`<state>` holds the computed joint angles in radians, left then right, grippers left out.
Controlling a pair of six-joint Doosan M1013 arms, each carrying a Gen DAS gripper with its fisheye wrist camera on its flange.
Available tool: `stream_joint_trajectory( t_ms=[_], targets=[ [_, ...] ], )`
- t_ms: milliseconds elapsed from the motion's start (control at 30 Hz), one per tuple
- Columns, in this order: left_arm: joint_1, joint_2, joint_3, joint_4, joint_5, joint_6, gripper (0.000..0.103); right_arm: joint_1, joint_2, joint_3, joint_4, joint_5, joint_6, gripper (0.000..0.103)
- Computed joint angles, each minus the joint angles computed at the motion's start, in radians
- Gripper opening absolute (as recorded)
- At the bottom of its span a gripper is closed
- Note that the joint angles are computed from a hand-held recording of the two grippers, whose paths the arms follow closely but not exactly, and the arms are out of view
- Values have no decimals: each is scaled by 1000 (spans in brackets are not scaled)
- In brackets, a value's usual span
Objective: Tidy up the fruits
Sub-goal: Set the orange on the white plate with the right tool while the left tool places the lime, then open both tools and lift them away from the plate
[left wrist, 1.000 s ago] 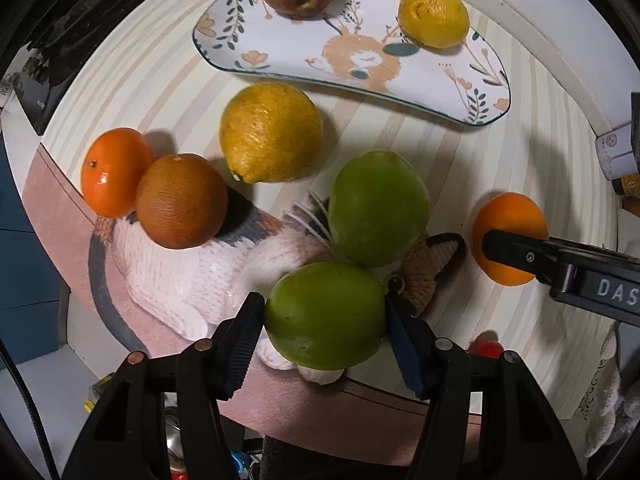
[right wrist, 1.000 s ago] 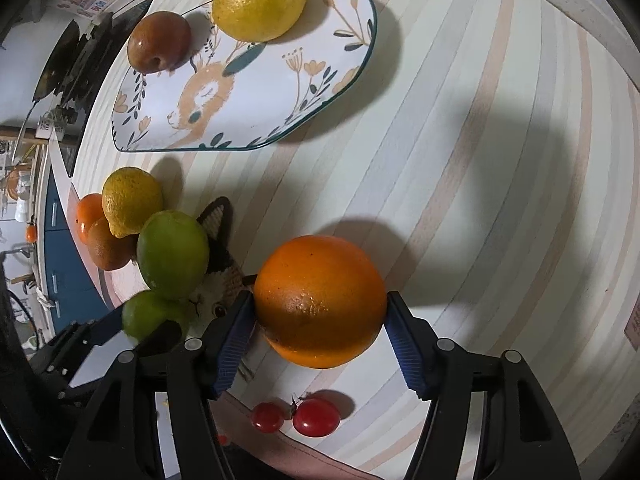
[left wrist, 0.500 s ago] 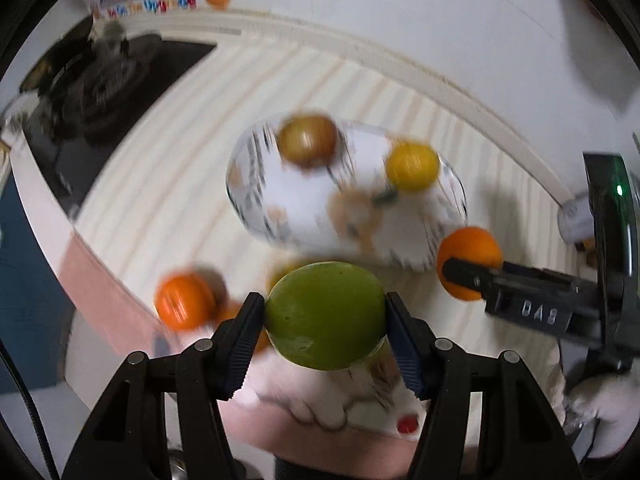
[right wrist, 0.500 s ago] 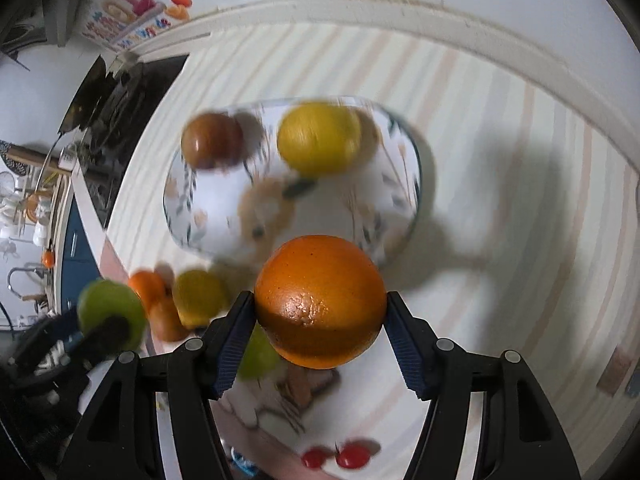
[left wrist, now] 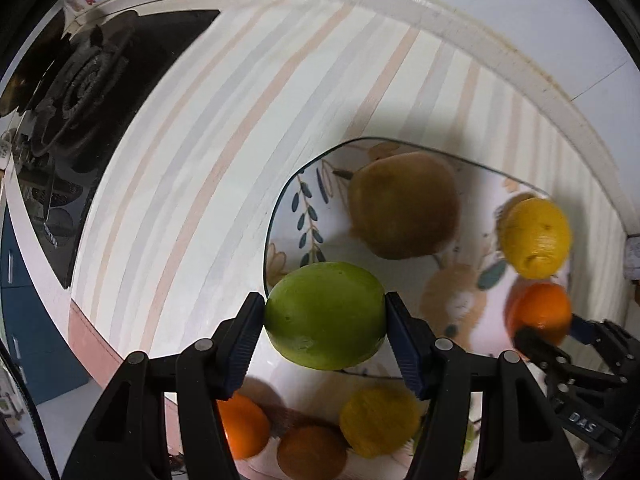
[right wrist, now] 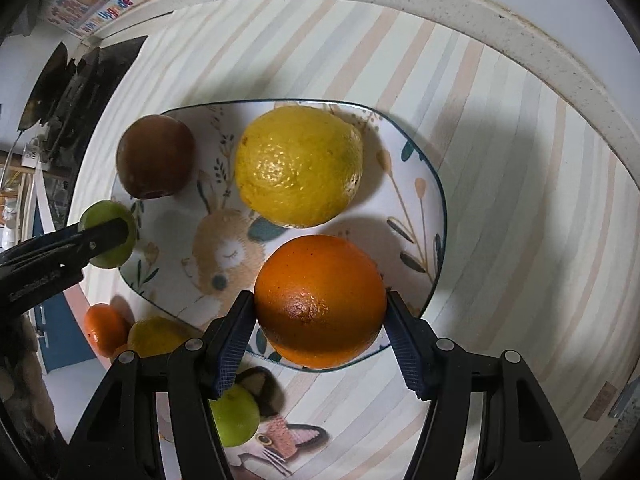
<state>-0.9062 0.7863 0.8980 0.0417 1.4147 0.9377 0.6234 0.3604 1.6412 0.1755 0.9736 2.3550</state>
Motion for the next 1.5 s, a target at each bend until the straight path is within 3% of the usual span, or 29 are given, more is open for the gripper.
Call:
stream_joint_trajectory(
  t_ms=[433, 567, 667, 800, 867, 1167, 1500],
  targets=[
    [-12, 43, -57, 25, 74, 17, 60, -21, -2, 13, 66, -4, -28, 68],
    [-2, 51, -78, -13, 73, -5, 61, -23, -16, 23, 64, -16, -15, 85],
    [1, 32, -61, -11, 54, -29, 69, -21, -29, 26, 45, -13, 5, 90],
    [1, -6, -16, 3, 11, -68, 72, -12, -46, 17, -14, 19, 34, 91],
    [-4, -24, 2, 20, -3, -86, 90, -2, -54, 11, -48, 37, 44, 94],
    [-60, -156, 140, 109, -90, -174, 90, 62, -115, -3, -176, 78, 98, 94],
    [-133, -260, 222, 229, -145, -300, 90, 161, -211, 5, -326, 93, 185, 99]
  ],
)
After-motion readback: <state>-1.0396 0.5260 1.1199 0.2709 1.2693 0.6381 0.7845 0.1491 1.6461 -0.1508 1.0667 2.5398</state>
